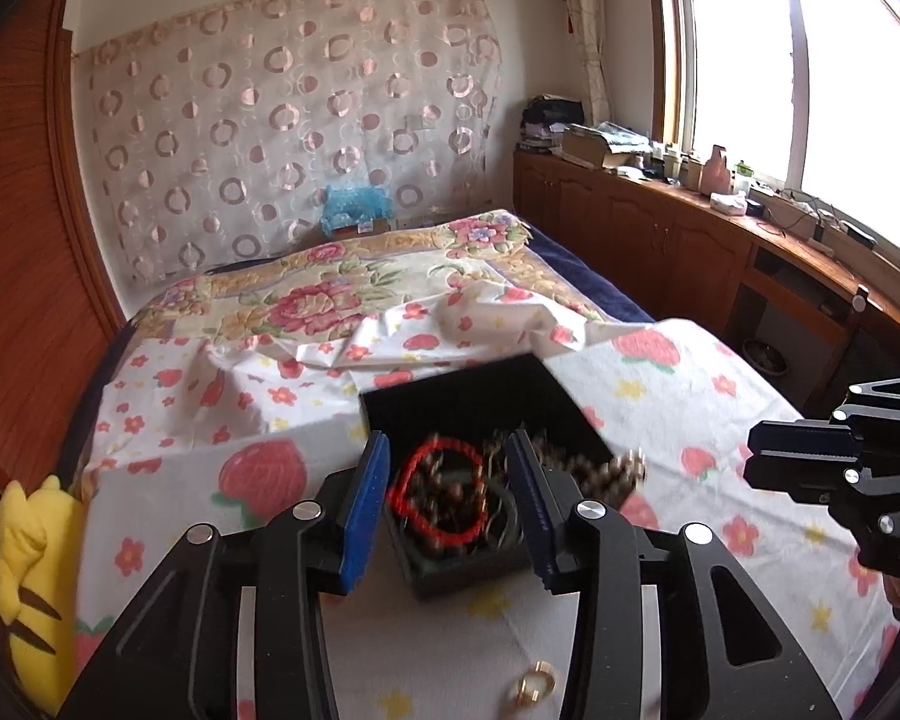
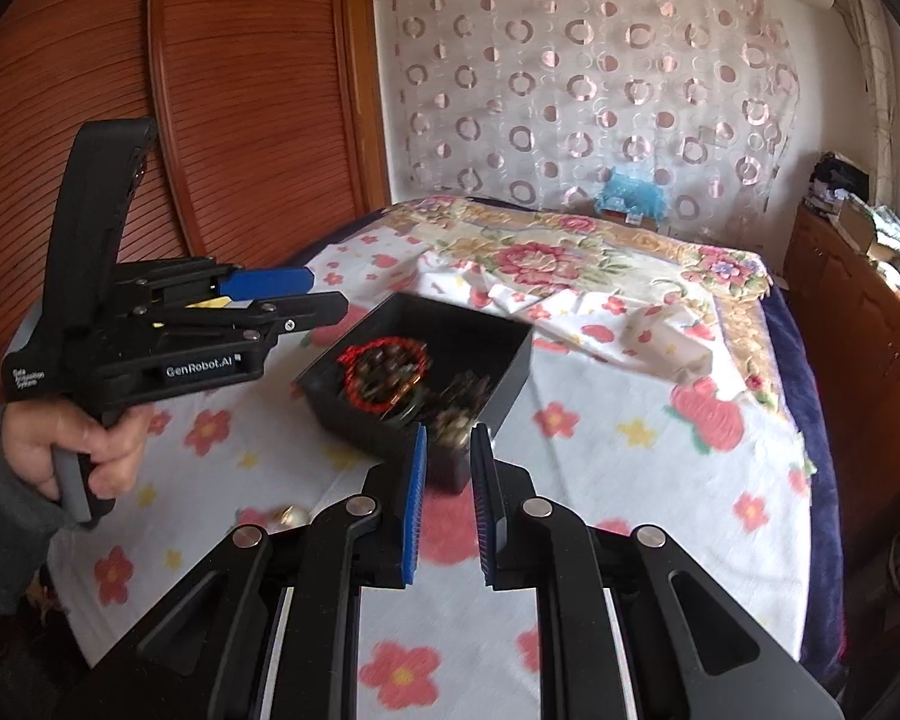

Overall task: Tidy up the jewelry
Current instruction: 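Move the left tool to the gold ring while the right tool grasps the small gold pendant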

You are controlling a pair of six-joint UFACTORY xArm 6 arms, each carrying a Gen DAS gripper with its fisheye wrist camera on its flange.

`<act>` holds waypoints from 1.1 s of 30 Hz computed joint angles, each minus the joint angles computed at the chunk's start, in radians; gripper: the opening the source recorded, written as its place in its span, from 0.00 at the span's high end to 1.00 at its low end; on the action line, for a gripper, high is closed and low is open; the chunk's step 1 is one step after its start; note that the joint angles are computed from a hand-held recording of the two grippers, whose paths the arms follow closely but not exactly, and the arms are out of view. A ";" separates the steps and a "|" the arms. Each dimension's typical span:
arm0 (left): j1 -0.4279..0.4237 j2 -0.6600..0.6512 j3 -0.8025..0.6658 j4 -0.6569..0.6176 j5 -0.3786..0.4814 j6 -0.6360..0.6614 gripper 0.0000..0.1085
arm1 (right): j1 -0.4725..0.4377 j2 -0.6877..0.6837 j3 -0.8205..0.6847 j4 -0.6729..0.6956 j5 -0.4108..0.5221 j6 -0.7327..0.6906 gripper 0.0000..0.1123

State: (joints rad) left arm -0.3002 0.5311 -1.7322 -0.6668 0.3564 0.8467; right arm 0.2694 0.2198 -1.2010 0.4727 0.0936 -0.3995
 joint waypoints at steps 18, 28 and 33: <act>0.058 -0.167 0.318 -0.128 -0.009 0.173 0.61 | 0.091 -0.013 0.145 -0.035 -0.013 0.041 0.74; 0.053 -0.160 0.340 -0.112 0.006 0.171 0.49 | 0.101 0.019 0.140 -0.134 0.032 0.115 0.74; 0.048 -0.155 0.341 -0.092 0.011 0.160 0.49 | 0.093 0.035 0.129 -0.290 0.047 0.233 0.74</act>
State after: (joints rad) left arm -0.2518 0.3761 -1.3916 -0.7592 0.3678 1.0062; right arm 0.3625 0.2548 -1.0719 0.1829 0.1407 -0.1660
